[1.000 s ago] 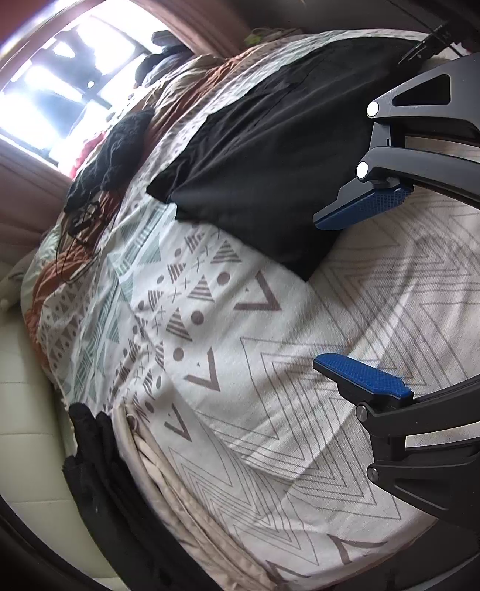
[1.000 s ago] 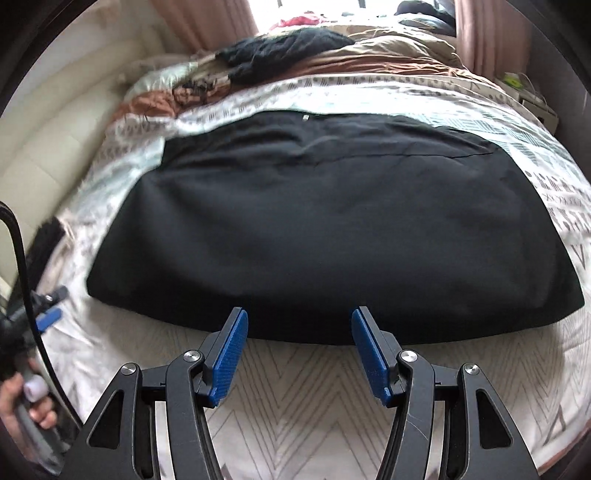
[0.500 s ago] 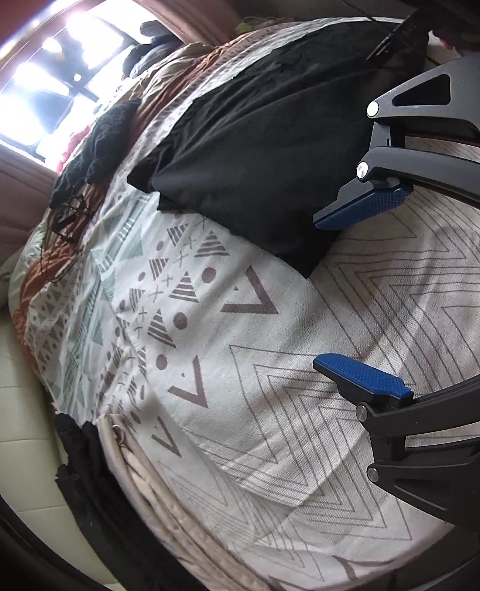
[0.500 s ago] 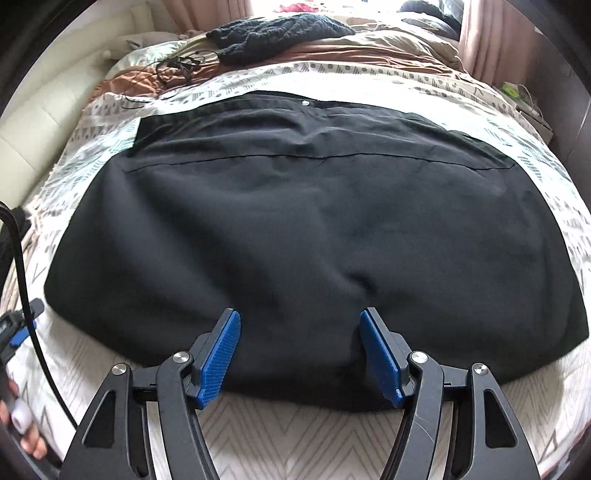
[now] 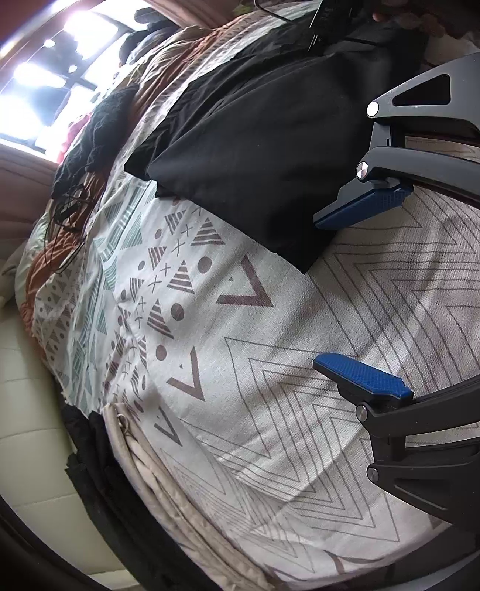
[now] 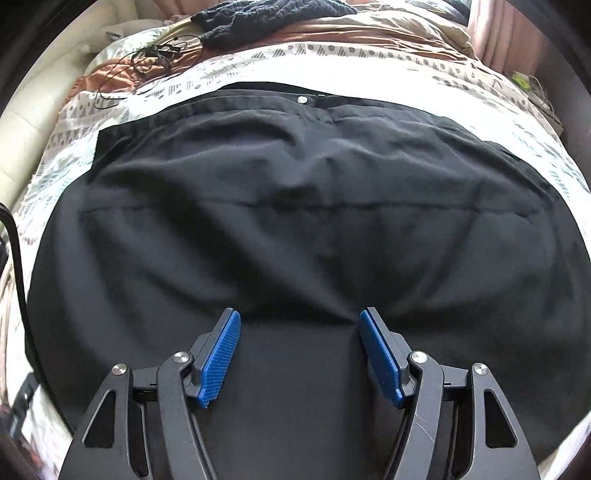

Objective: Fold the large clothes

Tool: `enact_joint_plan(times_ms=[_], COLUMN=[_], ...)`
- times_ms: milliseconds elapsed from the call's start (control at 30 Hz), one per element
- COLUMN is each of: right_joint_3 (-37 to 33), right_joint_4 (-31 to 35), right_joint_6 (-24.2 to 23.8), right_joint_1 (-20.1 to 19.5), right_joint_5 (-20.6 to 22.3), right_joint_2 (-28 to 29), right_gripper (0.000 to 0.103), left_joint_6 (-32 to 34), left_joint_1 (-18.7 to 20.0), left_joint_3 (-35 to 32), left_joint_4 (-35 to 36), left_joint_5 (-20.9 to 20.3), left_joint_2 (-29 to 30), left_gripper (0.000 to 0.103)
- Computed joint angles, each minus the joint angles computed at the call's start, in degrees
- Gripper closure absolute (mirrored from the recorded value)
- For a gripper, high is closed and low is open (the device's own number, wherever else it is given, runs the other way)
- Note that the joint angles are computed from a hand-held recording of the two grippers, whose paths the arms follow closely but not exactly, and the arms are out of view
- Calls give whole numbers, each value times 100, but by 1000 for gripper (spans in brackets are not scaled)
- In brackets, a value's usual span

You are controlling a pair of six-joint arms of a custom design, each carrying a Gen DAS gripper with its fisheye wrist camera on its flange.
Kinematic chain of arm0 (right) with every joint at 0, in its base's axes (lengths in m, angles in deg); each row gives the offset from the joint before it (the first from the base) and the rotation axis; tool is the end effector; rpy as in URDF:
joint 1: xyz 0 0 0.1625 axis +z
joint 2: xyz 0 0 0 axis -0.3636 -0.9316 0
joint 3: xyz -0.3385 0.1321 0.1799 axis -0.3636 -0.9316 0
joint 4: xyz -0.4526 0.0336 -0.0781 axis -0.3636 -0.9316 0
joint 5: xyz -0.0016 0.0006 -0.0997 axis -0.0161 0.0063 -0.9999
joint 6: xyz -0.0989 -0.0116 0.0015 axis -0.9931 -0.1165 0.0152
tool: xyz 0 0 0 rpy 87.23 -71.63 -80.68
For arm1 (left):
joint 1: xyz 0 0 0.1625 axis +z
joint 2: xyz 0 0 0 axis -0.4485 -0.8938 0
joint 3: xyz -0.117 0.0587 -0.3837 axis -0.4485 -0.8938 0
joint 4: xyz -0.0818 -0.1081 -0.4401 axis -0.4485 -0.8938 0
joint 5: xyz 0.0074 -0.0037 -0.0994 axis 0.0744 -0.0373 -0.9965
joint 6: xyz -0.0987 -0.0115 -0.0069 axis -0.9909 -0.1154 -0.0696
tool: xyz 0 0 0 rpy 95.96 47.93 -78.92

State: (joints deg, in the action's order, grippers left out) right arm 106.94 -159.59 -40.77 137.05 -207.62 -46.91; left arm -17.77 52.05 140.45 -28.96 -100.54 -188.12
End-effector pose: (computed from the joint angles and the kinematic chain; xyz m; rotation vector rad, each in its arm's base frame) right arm 0.2085 -0.3150 0.0989 -0.2207 -2.2522 0.7531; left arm -0.1210 -0.2847 0.1492 0.0833 2.4300 -0.7961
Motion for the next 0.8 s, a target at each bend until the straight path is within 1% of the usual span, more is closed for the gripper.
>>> enact_joint_plan(times_ms=[100,167,267,367,500,567,600,667,800], right_joint_3=[-64,-120,-190,-214,-274,-274,-258,-156,23], right_joint_4=[-167,-312,-559,-748,-984,-881,-844,-874,-1027], right_joint_6=[-279,-547,-863,-1083,-1272,-1204,-1158,-1048,-881], right_joint_1=[-134,-239,-409,-553,-627,-594,-572,-476,-20], right_joint_5=[91,129,267,384,374,373,415,562,321], right_joint_2=[5,31,49,43,116,67,1,-223,-478], right_gripper=[36,36,36,36,36,38,42,46,46], left_joint_6=[-145,-238,-240,-222,-296,-302,-298,-271,47], left_joint_1=[2,-45,-118,-117,-75,-81,-89,-112,-152], left_joint_3=[-35,-78,-120,-133,-106,-76,-64,-48,16], left_joint_4=[0,74,190,267,334,346,333,281,-136], left_joint_5=[25,81,169,206,238,220,206,182,54], left_joint_2=[125,274,392,389,231,134,103,79,59], left_gripper=[32,33,32,32,32,32,32,32,32])
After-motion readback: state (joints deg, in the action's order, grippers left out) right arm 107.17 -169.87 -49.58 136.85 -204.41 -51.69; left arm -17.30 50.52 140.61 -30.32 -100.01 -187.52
